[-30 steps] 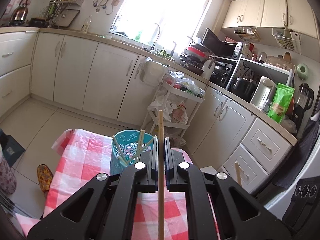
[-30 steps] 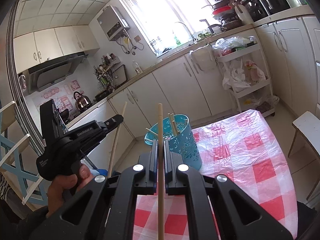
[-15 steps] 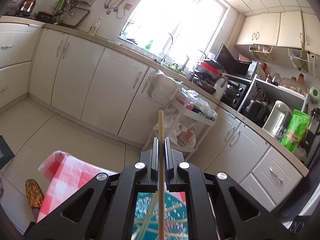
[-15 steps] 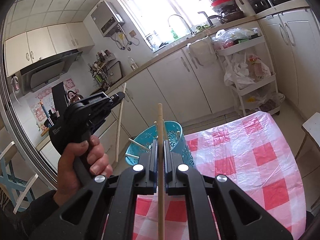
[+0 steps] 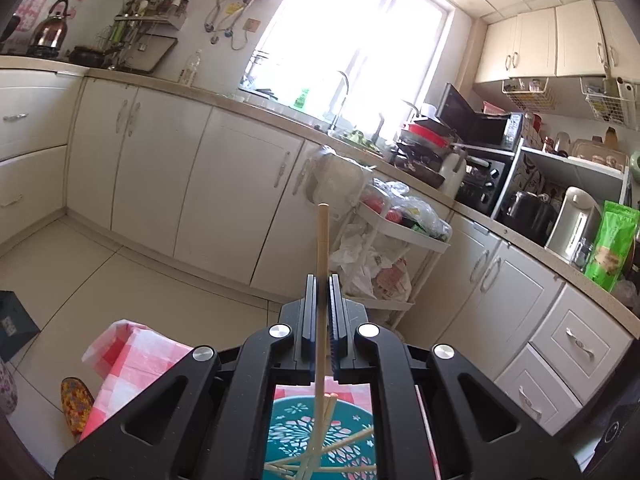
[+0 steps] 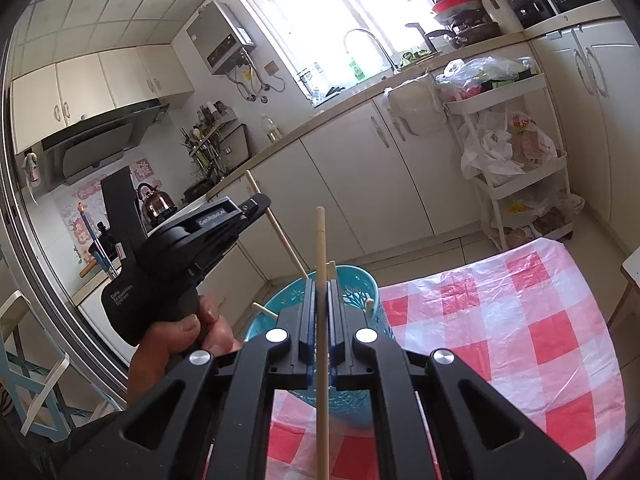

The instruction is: Organize utensils

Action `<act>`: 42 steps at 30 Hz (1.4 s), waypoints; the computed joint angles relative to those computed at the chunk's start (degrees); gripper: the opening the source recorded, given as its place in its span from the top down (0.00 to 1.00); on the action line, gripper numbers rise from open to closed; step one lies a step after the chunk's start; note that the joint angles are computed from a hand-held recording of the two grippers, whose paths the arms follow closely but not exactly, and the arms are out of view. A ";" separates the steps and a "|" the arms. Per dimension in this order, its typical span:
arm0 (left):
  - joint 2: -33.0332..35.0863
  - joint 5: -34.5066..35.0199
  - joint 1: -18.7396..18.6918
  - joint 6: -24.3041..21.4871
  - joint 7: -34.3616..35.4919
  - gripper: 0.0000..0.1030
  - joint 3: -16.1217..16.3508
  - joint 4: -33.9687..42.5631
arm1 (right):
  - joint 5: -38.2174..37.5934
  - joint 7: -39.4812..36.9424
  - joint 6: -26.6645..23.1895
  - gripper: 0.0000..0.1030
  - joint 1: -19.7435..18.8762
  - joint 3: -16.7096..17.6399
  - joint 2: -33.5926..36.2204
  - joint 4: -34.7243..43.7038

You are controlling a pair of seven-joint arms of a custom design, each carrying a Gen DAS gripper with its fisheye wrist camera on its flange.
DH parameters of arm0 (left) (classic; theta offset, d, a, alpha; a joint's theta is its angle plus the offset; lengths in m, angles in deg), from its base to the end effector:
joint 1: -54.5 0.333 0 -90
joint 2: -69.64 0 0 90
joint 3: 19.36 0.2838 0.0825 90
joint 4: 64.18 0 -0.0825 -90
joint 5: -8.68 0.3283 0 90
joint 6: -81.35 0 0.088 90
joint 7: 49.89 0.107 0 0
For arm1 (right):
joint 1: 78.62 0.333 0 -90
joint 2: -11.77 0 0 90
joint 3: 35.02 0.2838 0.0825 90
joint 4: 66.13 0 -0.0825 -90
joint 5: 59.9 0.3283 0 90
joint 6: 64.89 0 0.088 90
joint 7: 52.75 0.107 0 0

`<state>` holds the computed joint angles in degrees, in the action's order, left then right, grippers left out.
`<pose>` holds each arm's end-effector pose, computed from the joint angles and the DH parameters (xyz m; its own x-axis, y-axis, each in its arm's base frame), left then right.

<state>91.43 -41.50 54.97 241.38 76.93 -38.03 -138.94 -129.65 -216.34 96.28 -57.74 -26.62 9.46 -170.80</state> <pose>0.6380 -0.1199 0.6304 -0.4357 -0.8145 0.3830 -0.4345 -0.1823 -0.8820 0.4476 0.3053 0.6184 -0.0020 -0.8689 -0.4950 -0.3561 0.4632 -0.8116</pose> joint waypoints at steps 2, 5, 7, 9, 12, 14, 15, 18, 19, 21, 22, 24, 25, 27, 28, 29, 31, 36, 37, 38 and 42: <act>-0.87 0.14 0.25 -0.85 0.99 0.95 -0.07 -1.03 | 0.23 -0.67 -0.29 0.94 0.13 0.07 0.18 0.55; -2.80 1.08 0.26 -3.12 1.18 0.95 0.91 -3.38 | 0.53 -1.35 -0.93 0.94 0.35 0.11 0.35 1.36; -3.88 4.85 -0.47 -6.04 -1.28 0.95 2.87 -4.46 | 0.42 -1.33 -1.42 0.94 0.50 0.14 0.74 2.42; -4.72 9.35 -1.16 -9.03 -3.53 0.95 4.69 -5.14 | -0.41 -0.84 -1.76 0.94 0.66 0.02 1.57 4.15; -5.43 14.20 -1.16 -14.65 -5.19 0.88 6.24 -4.90 | -2.25 0.37 -3.05 0.94 1.48 -0.38 4.00 8.60; -7.02 13.74 -0.46 -14.43 -4.24 0.69 6.42 -6.80 | -3.05 0.91 -4.02 0.94 2.38 -1.13 6.47 12.61; -8.32 12.04 0.32 -13.94 -3.28 0.64 6.41 -8.40 | -3.32 0.91 -4.91 0.94 3.01 -1.60 7.97 14.92; -11.68 6.39 2.16 -13.12 -0.34 0.52 6.94 -12.50 | -3.87 1.03 -7.74 0.94 5.28 -3.62 12.68 21.95; -12.52 4.86 2.53 -13.22 0.68 0.50 7.32 -13.55 | -4.22 0.83 -9.51 0.94 6.28 -4.39 14.35 24.45; -14.16 2.55 2.84 -12.54 2.59 0.49 8.16 -16.00 | -3.68 -0.60 -12.79 0.94 8.02 -5.84 17.74 29.23; -15.10 1.74 2.88 -11.88 3.68 0.47 8.61 -17.56 | -2.68 -2.17 -14.86 0.94 8.83 -6.45 19.72 31.90; -16.78 1.14 2.57 -9.91 5.39 0.45 9.43 -20.63 | -0.08 -6.70 -18.63 0.94 10.21 -7.42 23.20 36.47; -17.32 1.47 2.26 -9.00 5.74 0.43 9.79 -21.70 | 2.00 -9.71 -20.71 0.94 10.76 -7.63 25.06 38.81; -18.67 3.53 1.53 -6.32 5.86 0.42 10.43 -24.42 | 4.50 -13.19 -23.45 0.94 12.04 -8.33 26.58 40.32; -19.17 3.94 1.30 -5.55 6.12 0.41 10.69 -25.34 | 4.84 -14.59 -24.72 0.94 13.00 -8.87 26.95 40.47; -19.83 4.24 1.11 -4.71 6.34 0.39 10.95 -26.52 | 4.80 -15.17 -25.20 0.94 13.89 -9.53 26.87 39.77; -21.21 4.69 0.79 -3.67 6.36 0.37 11.49 -28.70 | 5.30 -17.00 -26.15 0.94 15.47 -10.61 26.78 38.64; -24.92 4.52 -0.07 -2.70 6.96 0.32 12.77 -32.92 | 5.60 -20.44 -27.30 0.94 18.04 -11.90 25.78 35.21; -25.75 4.37 -0.22 -2.83 7.39 0.31 13.15 -33.66 | 5.75 -20.77 -27.14 0.94 18.12 -11.75 25.27 34.19; -26.41 4.65 -0.40 -2.90 7.35 0.30 13.42 -34.20 | 6.08 -21.15 -27.10 0.94 18.10 -11.51 24.64 33.15; -30.47 4.71 -1.12 -3.71 7.76 0.27 14.81 -37.29 | 6.41 -21.72 -27.55 0.94 18.06 -9.97 20.45 27.82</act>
<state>60.96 -36.78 53.85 237.67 84.69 -23.21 -176.23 -123.24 -238.06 68.73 -39.68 -36.59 29.91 -142.97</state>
